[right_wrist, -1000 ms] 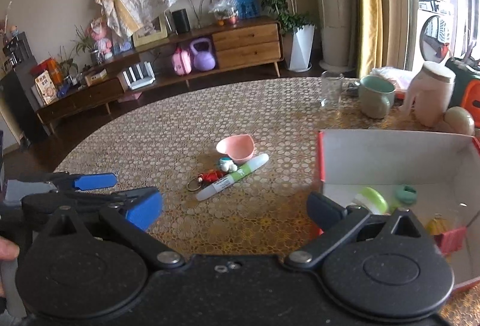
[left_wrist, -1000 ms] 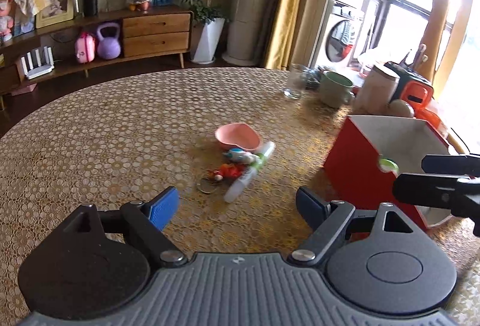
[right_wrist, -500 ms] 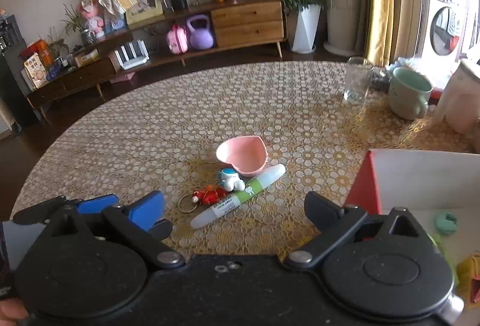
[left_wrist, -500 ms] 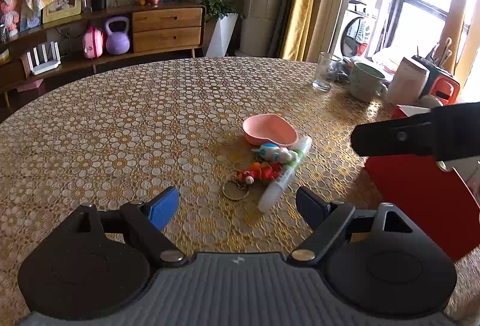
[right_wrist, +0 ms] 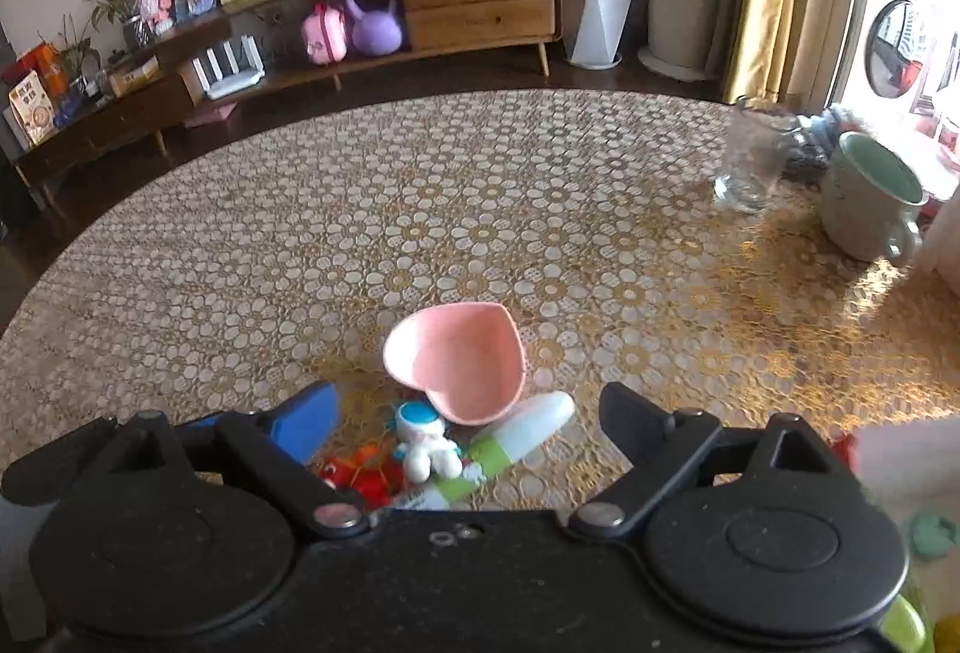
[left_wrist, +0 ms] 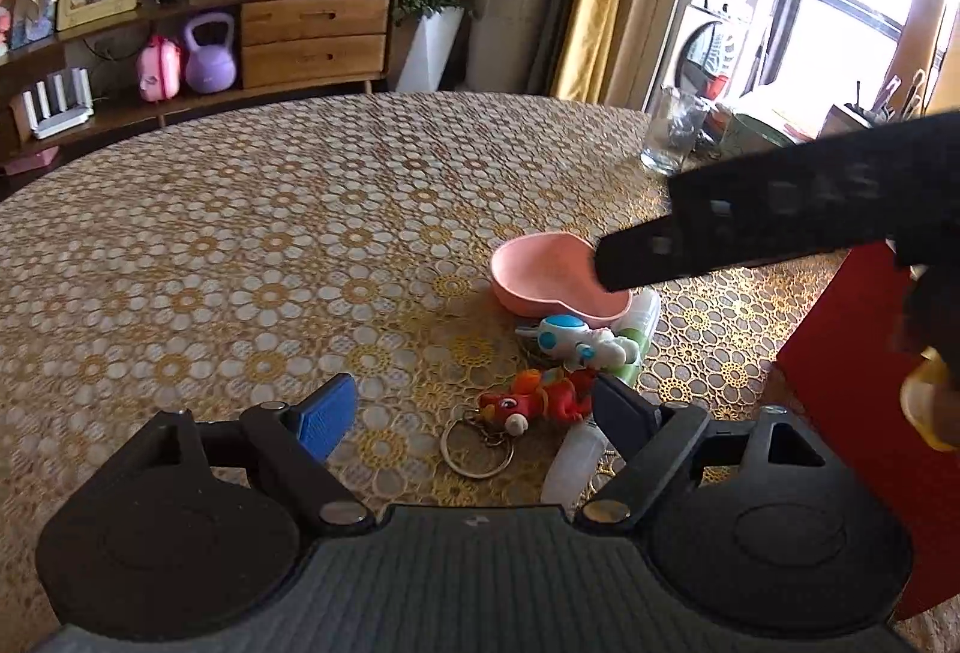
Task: Organize rigid objects
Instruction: 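Grasp the red toy keychain with the left gripper while the right gripper grasps the pink heart bowl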
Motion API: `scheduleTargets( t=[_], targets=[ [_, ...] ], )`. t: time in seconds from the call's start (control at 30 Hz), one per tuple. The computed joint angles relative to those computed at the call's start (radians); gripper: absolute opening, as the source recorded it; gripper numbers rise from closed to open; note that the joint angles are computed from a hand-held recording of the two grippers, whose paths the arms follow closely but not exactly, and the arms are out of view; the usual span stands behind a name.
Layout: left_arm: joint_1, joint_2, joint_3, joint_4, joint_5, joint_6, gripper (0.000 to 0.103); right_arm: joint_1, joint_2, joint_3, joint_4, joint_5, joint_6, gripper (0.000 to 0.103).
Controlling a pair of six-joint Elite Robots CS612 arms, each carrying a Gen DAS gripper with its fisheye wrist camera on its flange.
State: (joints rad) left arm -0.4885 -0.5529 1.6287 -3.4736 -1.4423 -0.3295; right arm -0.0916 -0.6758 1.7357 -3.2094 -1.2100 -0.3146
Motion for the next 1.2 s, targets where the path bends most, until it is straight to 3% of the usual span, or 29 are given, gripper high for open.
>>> scheduleTargets(
  t=[0.2,0.5,0.7,0.77,0.83,0.93,0.97,1.2],
  targets=[
    [0.008,0.025,-0.035,0.028,-0.045,0.021,0.086,0.015,0.025,-0.029,0.026,-0.019,-0.014,0.094],
    [0.010,0.052,-0.058,-0.015,-0.077,0.023,0.084,0.041,0.062,-0.085,0.060,-0.060,-0.014,0.089],
    [0.012,0.054,-0.045,-0.058,-0.119,0.000,0.061,0.048,0.078,-0.096,0.053,-0.086,-0.029,0.080],
    [0.010,0.053,-0.041,-0.067,-0.128,0.000,0.052,0.048,0.085,-0.104,0.053,-0.089,-0.035,0.069],
    [0.009,0.053,-0.037,-0.078,-0.139,0.005,0.046,0.051,0.087,-0.101,0.038,-0.100,-0.036,0.065],
    [0.004,0.051,-0.032,-0.080,-0.126,0.017,0.045,0.052,0.088,-0.098,0.026,-0.102,-0.044,0.059],
    [0.004,0.050,-0.031,-0.080,-0.124,0.014,0.045,0.053,0.088,-0.098,0.017,-0.105,-0.042,0.046],
    [0.008,0.038,-0.021,-0.063,-0.105,-0.010,0.044,0.042,0.071,-0.082,0.001,-0.083,-0.012,0.045]
  ],
)
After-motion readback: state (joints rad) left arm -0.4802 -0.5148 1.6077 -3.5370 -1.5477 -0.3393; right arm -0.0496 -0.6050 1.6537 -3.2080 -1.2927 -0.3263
